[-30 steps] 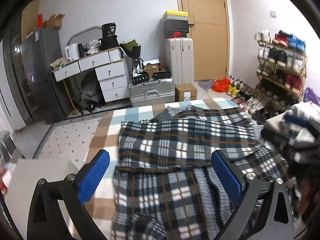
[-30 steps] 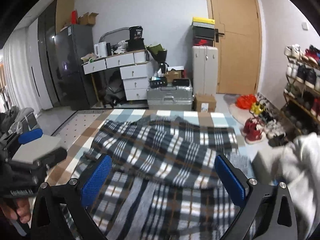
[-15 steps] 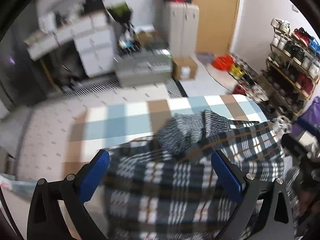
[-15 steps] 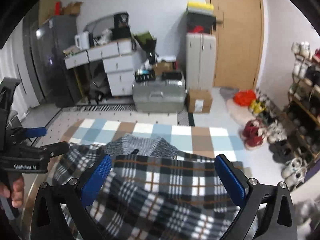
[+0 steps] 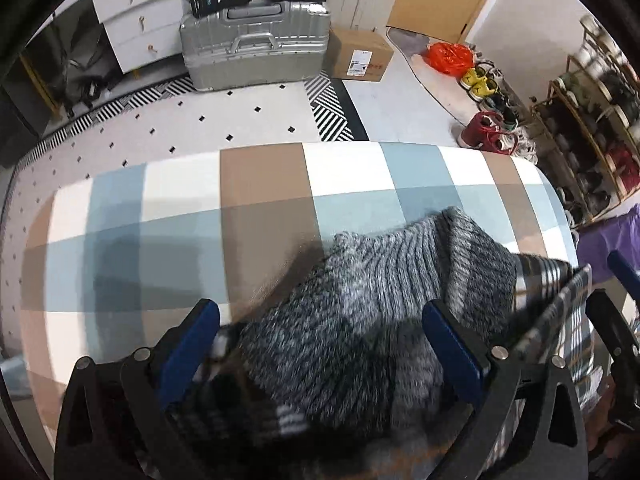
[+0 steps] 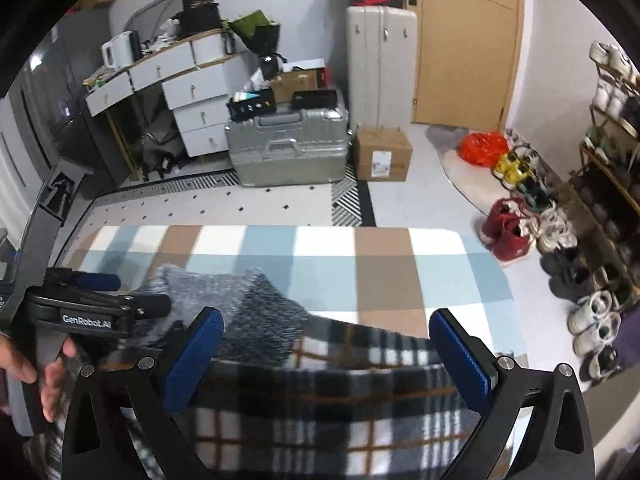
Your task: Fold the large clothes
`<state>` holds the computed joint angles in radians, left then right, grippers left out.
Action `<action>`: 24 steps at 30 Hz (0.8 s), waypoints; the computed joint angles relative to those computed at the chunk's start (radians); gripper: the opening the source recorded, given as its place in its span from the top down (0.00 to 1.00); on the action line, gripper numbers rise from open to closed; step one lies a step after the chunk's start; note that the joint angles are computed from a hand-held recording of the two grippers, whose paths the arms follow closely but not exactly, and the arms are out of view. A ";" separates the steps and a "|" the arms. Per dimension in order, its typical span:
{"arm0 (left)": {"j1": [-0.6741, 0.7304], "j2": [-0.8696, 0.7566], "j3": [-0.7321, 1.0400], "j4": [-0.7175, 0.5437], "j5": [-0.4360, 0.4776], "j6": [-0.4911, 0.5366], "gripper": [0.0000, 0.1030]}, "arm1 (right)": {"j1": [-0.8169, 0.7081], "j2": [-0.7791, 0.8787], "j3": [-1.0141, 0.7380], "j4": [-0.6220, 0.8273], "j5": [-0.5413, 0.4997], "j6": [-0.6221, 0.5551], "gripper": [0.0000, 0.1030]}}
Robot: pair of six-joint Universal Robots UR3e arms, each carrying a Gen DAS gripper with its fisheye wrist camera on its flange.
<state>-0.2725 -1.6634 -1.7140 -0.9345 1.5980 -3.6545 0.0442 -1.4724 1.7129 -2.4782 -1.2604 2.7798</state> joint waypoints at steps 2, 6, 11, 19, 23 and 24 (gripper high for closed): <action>0.004 0.014 -0.035 0.033 -0.032 -0.006 0.50 | -0.019 0.004 -0.002 0.008 0.016 -0.007 0.00; 0.006 0.068 -0.072 0.047 -0.048 -0.006 0.91 | -0.064 -0.020 0.019 0.037 0.060 -0.046 0.00; -0.075 0.138 -0.121 0.118 0.043 -0.045 0.91 | -0.088 -0.045 0.015 0.070 0.151 -0.115 0.00; -0.086 0.297 -0.219 0.160 -0.003 -0.042 0.91 | 0.111 0.200 -0.343 0.341 -0.015 -0.092 0.06; -0.046 0.311 -0.258 0.212 -0.081 0.021 0.92 | 0.183 0.287 -0.402 0.297 -0.105 -0.111 0.07; -0.043 0.315 -0.267 0.219 -0.091 0.025 0.92 | 0.196 0.324 -0.442 0.320 -0.120 -0.100 0.07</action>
<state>-0.3160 -1.3488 -1.9809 -0.7153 1.5071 -3.6298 0.2401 -1.1485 1.2705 -2.1586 -1.3802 2.6800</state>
